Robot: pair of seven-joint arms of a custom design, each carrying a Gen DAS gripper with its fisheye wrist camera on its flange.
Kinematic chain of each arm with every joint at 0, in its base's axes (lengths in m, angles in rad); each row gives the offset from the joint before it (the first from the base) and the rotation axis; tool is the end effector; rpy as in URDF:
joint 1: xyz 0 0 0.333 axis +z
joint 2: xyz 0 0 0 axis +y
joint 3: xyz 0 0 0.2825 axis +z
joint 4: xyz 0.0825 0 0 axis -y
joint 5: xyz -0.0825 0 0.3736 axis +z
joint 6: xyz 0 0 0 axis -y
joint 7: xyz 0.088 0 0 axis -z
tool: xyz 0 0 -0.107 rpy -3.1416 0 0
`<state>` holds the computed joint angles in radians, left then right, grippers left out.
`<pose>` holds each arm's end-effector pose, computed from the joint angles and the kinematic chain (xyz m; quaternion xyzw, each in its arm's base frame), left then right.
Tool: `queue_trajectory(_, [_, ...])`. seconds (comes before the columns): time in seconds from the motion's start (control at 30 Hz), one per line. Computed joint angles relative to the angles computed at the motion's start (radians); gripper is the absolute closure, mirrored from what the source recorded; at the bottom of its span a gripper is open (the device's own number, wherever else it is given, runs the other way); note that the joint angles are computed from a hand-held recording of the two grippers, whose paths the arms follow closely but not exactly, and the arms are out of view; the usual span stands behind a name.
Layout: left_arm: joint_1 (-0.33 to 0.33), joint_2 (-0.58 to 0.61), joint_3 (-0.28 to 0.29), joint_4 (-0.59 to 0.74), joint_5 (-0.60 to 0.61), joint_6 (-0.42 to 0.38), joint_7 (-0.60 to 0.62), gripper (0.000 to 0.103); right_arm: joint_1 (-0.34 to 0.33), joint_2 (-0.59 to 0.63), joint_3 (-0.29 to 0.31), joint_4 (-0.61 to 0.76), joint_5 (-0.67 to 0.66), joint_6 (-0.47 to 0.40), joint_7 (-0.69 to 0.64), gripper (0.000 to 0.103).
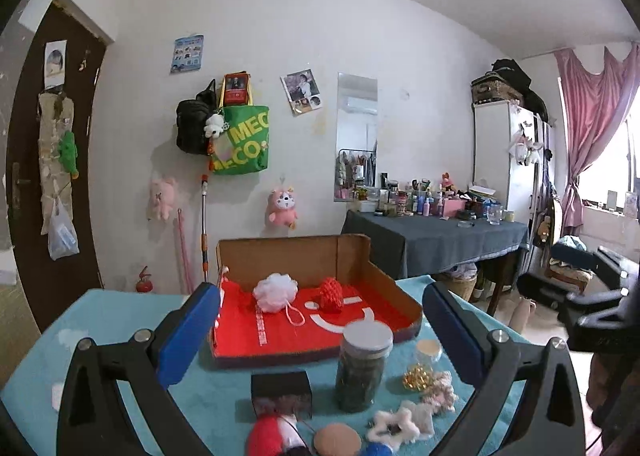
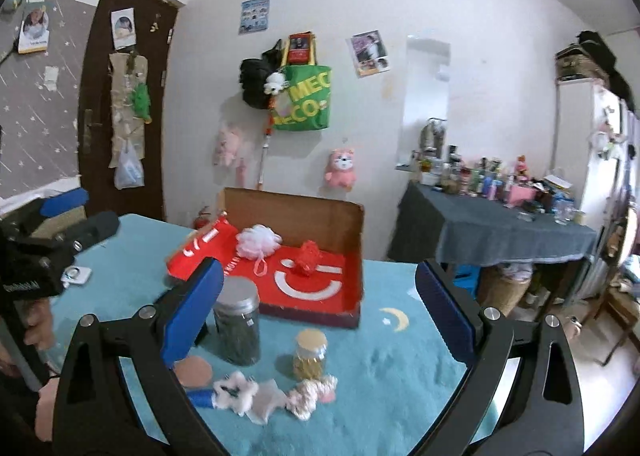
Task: Organize soft objects
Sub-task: 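Withdraw both tools from the box back toward the remaining items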
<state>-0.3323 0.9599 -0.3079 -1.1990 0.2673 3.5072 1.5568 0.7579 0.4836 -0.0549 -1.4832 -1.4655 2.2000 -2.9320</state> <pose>0.6477 -0.3909 0.3717 -0.3510 0.6829 -0.5804 0.2712 0.5546 0.4335 0.4229 -0.4994 0.6267 -0.4944 0.3367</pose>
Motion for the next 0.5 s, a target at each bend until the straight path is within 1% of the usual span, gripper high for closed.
queue_trajectory(0.1, [-0.032, -0.019, 0.051, -0.061, -0.05, 0.045, 0.007, 0.0, 0.033, 0.034, 0.0, -0.003, -0.007, -0.073, 0.051, 0.005])
queue_trajectory(0.13, [-0.06, -0.021, 0.084, -0.075, -0.089, 0.062, 0.019, 0.0, 0.038, 0.041, -0.002, -0.005, -0.008, -0.084, 0.063, 0.005])
queue_trajectory(0.2, [-0.089, -0.019, 0.117, -0.101, -0.139, 0.09, 0.04, 0.0, 0.048, 0.067, -0.003, 0.001, -0.005, -0.098, 0.092, 0.005])
queue_trajectory(0.33, [-0.08, 0.007, 0.099, -0.124, -0.141, 0.091, 0.048, 0.0, 0.062, 0.101, -0.011, -0.008, -0.007, -0.094, 0.159, 0.005])
queue_trajectory(0.47, [-0.108, 0.032, 0.125, -0.123, -0.186, 0.074, 0.071, 0.0, 0.061, 0.154, -0.019, 0.024, 0.025, -0.073, 0.17, 0.005])
queue_trajectory(0.5, [-0.107, 0.044, 0.124, -0.112, -0.188, 0.053, 0.075, 0.0, 0.057, 0.169, -0.02, 0.035, 0.043, -0.06, 0.163, 0.005])
